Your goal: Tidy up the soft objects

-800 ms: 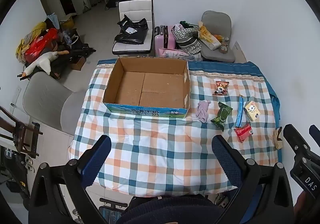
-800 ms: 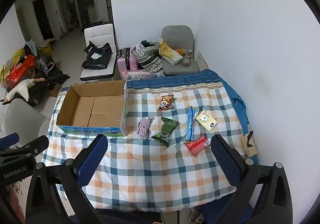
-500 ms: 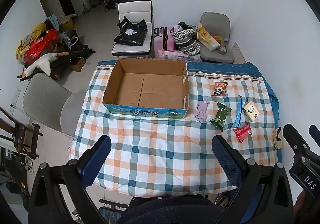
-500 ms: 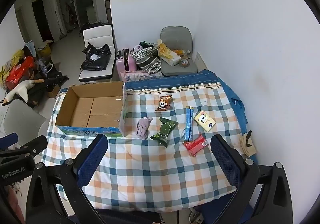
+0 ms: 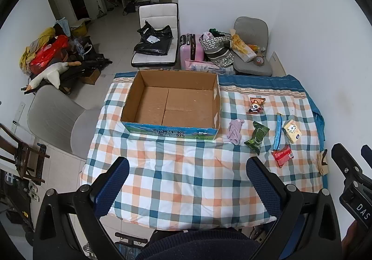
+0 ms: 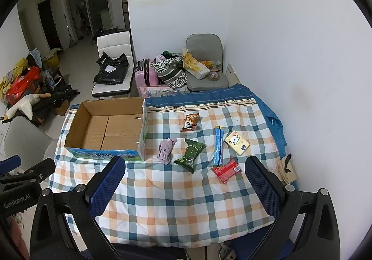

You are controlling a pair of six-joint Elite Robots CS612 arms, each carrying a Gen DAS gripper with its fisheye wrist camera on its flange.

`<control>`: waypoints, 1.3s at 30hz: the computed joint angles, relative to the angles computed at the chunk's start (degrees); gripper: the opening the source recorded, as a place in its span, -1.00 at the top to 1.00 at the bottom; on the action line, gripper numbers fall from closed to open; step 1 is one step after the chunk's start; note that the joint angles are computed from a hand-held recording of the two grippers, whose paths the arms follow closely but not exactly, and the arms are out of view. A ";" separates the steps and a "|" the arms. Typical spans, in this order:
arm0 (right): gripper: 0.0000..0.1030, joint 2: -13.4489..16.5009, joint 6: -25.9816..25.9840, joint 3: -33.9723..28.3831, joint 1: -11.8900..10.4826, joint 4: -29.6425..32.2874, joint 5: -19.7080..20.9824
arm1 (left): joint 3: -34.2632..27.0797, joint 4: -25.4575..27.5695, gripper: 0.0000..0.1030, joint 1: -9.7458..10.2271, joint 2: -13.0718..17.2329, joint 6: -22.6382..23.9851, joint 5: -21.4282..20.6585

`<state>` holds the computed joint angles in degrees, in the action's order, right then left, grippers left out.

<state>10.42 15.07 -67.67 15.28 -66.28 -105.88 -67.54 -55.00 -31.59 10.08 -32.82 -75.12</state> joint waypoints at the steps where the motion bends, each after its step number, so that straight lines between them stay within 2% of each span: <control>1: -1.00 -0.09 -0.05 0.01 0.02 0.01 -0.03 | 0.00 -0.05 -1.00 0.03 0.00 0.00 -0.02; 19: -1.00 0.34 -0.04 -0.45 0.07 -0.26 -0.15 | -0.60 -0.14 -1.00 0.04 0.20 0.25 0.21; 27: -1.00 -0.78 0.03 0.60 0.21 -0.17 -0.37 | -0.88 -0.23 -1.00 0.00 0.39 0.16 0.25; 39: -1.00 -0.66 -0.06 0.46 0.19 -0.31 -0.45 | -0.98 -0.37 -1.00 0.01 0.42 0.18 0.27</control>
